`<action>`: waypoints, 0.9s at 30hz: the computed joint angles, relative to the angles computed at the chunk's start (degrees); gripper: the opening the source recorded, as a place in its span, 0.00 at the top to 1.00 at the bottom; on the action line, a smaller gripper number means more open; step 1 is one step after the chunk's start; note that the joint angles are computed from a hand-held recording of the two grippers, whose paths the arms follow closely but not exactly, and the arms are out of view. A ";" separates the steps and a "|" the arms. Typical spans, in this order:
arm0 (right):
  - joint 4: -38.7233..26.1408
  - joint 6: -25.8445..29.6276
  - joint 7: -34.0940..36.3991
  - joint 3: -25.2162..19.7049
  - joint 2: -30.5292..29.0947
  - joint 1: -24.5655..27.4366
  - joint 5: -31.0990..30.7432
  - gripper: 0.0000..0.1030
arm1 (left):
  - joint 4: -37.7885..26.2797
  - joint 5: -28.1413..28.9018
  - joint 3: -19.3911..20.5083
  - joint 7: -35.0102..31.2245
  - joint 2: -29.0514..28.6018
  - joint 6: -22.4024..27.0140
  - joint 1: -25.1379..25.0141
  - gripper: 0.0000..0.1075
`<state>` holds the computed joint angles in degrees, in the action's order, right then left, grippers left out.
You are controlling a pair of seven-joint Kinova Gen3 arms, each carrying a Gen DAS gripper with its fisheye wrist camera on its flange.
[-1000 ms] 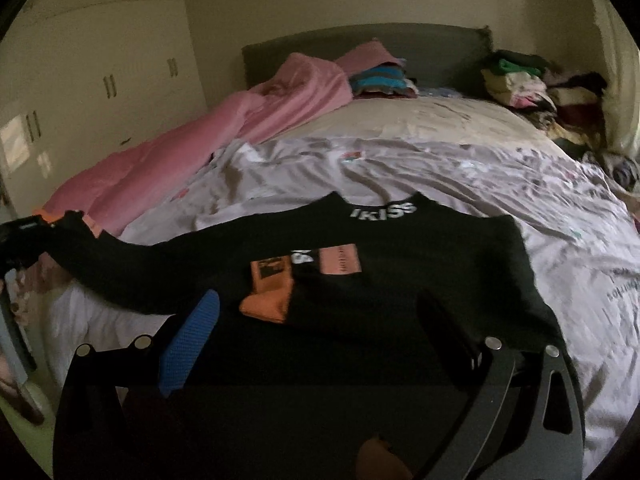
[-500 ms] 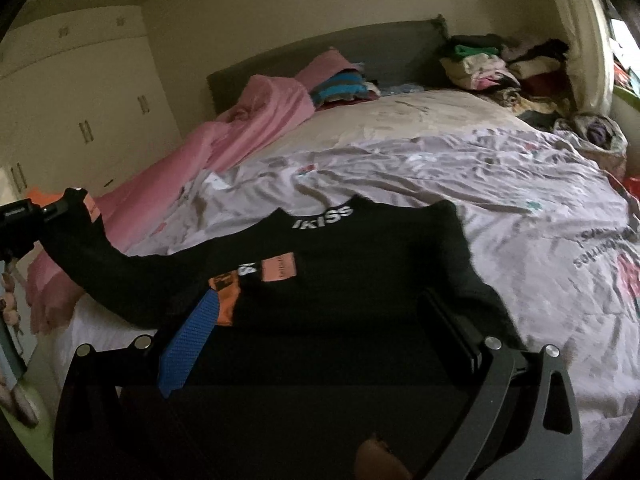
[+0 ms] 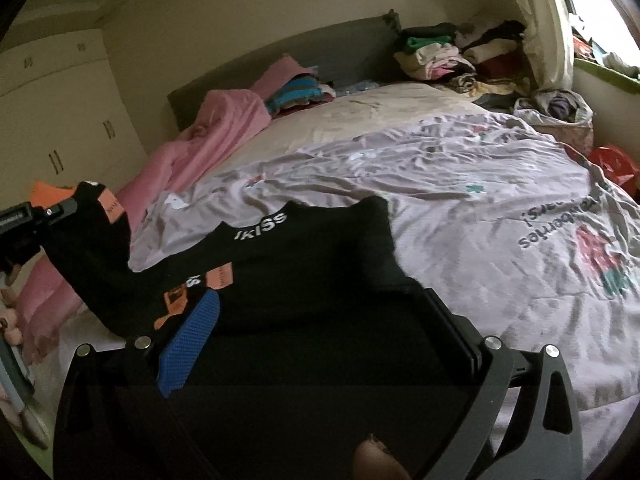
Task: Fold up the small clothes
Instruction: 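Carry the sleeve across the shirt body and open the left gripper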
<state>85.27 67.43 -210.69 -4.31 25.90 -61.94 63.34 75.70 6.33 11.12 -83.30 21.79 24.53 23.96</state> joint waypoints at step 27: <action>3.76 5.24 -4.56 -1.78 -1.74 2.21 -3.96 0.05 | -9.26 14.78 11.09 -25.58 15.84 11.86 -2.33 0.89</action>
